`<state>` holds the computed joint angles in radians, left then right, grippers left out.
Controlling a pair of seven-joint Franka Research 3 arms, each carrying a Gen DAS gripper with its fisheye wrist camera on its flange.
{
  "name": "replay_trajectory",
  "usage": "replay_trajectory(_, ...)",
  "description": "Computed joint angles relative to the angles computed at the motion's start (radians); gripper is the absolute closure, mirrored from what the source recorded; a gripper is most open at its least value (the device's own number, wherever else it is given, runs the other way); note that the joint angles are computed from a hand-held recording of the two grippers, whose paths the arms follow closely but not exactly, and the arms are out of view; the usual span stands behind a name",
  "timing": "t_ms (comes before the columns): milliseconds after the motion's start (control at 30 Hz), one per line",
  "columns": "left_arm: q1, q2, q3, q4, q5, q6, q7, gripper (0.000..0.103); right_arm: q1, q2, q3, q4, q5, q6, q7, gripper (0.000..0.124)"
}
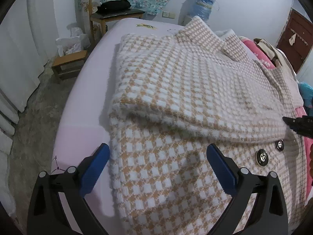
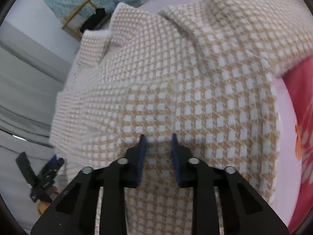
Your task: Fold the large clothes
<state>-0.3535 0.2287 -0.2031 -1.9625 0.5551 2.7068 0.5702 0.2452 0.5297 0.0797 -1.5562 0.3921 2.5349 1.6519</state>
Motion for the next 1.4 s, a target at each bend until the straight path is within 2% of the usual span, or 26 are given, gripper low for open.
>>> replay_trajectory(33, 0.001, 0.000, 0.000, 0.000, -0.001, 0.003, 0.004, 0.005, 0.011, 0.012, -0.009, 0.026, -0.023, -0.012, 0.006, 0.117)
replay_trajectory(200, -0.002, 0.008, 0.004, 0.010, 0.009, -0.005, 0.001, 0.006, 0.062, 0.094, -0.056, 0.216, -0.152, -0.038, 0.039, 0.119)
replay_trajectory(333, -0.008, 0.012, 0.006, 0.018, 0.021, -0.017, -0.007, 0.005, 0.098, 0.178, -0.085, 0.437, -0.247, -0.005, 0.048, 0.119)
replay_trajectory(433, -0.005, 0.012, 0.005, 0.018, 0.019, -0.013, -0.006, 0.005, 0.112, 0.198, -0.101, 0.499, -0.292, 0.032, 0.048, 0.119)
replay_trajectory(533, -0.006, 0.013, 0.005, 0.017, 0.018, -0.011, -0.008, 0.005, 0.124, 0.261, -0.136, 0.587, -0.342, -0.014, 0.079, 0.119)
replay_trajectory(600, -0.007, 0.014, 0.006, 0.018, 0.021, -0.012, -0.011, 0.006, 0.108, 0.332, -0.136, 0.673, -0.351, -0.110, 0.092, 0.119)
replay_trajectory(667, -0.006, 0.013, 0.005, 0.018, 0.020, -0.012, -0.009, 0.005, 0.094, 0.345, -0.132, 0.654, -0.351, -0.131, 0.110, 0.119)
replay_trajectory(767, -0.005, 0.013, 0.005, 0.015, 0.018, -0.003, -0.010, 0.005, 0.070, 0.266, -0.113, 0.497, -0.334, -0.085, 0.090, 0.117)
replay_trajectory(833, -0.003, 0.010, 0.006, 0.009, 0.018, 0.012, -0.013, 0.006, 0.081, 0.275, -0.135, 0.511, -0.358, -0.121, 0.108, 0.113)
replay_trajectory(900, -0.003, -0.015, 0.023, -0.027, 0.052, 0.087, -0.058, 0.006, 0.098, 0.245, -0.161, 0.474, -0.394, -0.114, 0.139, 0.102)
replay_trajectory(967, -0.016, -0.044, 0.051, -0.050, 0.152, 0.149, -0.134, 0.006, 0.113, 0.178, -0.169, 0.375, -0.429, -0.035, 0.143, 0.096)
replay_trajectory(1033, -0.025, -0.060, 0.069, -0.039, 0.276, 0.183, -0.193, 0.005, 0.115, 0.123, -0.149, 0.286, -0.447, 0.062, 0.096, 0.094)
replay_trajectory(1133, 0.001, -0.019, 0.024, 0.037, 0.220, 0.161, -0.064, 0.005, 0.104, 0.104, -0.100, 0.245, -0.429, 0.105, -0.011, 0.091)
replay_trajectory(1233, 0.033, 0.061, -0.028, 0.137, 0.063, 0.161, 0.118, 0.005, 0.112, 0.163, -0.085, 0.307, -0.406, 0.036, -0.071, 0.090)
replay_trajectory(1300, 0.015, 0.108, -0.011, 0.201, 0.028, 0.153, 0.143, 0.005, 0.120, 0.227, -0.093, 0.385, -0.389, -0.058, -0.058, 0.089)
replay_trajectory(1367, 0.007, 0.167, -0.005, 0.284, -0.023, 0.112, 0.182, 0.006, 0.115, 0.221, -0.090, 0.359, -0.368, -0.026, -0.055, 0.089)
replay_trajectory(1400, -0.001, 0.182, 0.004, 0.305, -0.034, 0.100, 0.190, 0.006, 0.105, 0.207, -0.081, 0.349, -0.350, -0.040, -0.061, 0.089)
